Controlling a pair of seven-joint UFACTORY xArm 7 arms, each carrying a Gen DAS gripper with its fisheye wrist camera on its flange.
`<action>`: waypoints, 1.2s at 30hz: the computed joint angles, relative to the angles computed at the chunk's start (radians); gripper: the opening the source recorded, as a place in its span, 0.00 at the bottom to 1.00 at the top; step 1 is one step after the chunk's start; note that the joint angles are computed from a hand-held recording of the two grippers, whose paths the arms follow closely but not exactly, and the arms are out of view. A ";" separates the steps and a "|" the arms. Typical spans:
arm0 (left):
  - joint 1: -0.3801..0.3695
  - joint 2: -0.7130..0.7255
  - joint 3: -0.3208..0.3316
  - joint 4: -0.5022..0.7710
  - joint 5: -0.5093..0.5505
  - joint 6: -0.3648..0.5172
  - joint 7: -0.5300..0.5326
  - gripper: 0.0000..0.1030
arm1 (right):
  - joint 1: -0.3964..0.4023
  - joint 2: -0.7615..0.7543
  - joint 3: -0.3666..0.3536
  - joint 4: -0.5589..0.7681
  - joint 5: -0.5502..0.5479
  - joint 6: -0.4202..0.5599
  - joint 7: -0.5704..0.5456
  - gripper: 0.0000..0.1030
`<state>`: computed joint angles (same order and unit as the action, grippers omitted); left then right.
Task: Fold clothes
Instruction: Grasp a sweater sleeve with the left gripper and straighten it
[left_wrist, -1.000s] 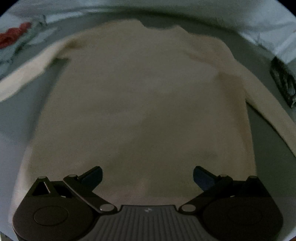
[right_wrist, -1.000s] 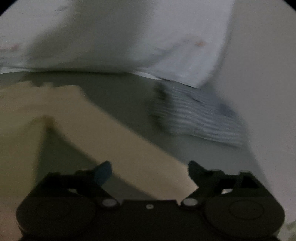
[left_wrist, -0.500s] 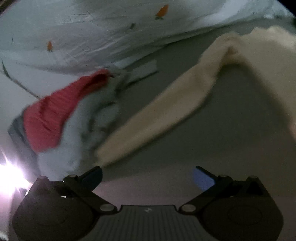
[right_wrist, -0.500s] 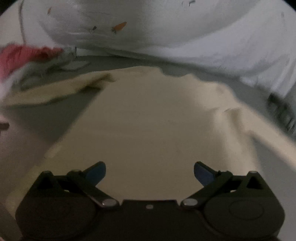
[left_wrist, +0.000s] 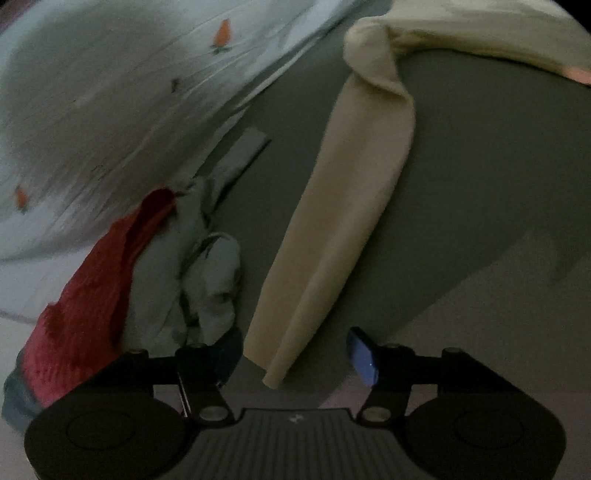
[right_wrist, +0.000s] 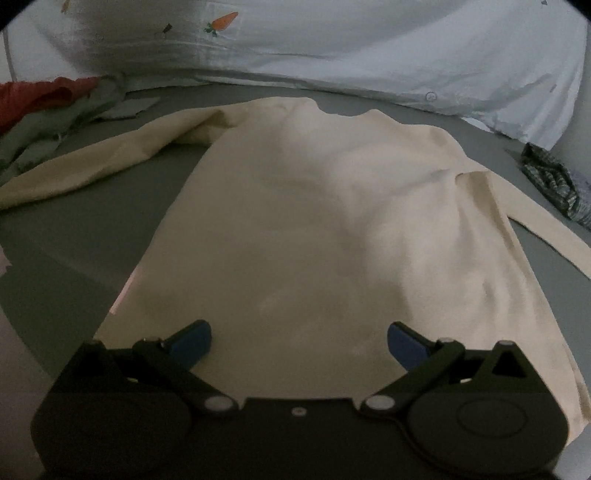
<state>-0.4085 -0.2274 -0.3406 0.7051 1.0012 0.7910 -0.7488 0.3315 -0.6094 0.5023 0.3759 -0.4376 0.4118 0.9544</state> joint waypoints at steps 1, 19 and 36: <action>-0.001 -0.002 0.004 0.000 -0.002 0.005 0.034 0.54 | 0.004 -0.003 0.005 0.003 0.004 0.011 0.005 1.00; 0.037 -0.138 0.078 -0.016 -0.514 -0.183 -0.174 0.02 | -0.035 -0.017 0.030 -0.032 -0.044 -0.081 0.029 1.00; 0.166 -0.472 0.101 -0.293 -1.076 -0.200 -0.687 0.04 | -0.016 -0.021 -0.051 -0.096 0.075 -0.219 -0.149 1.00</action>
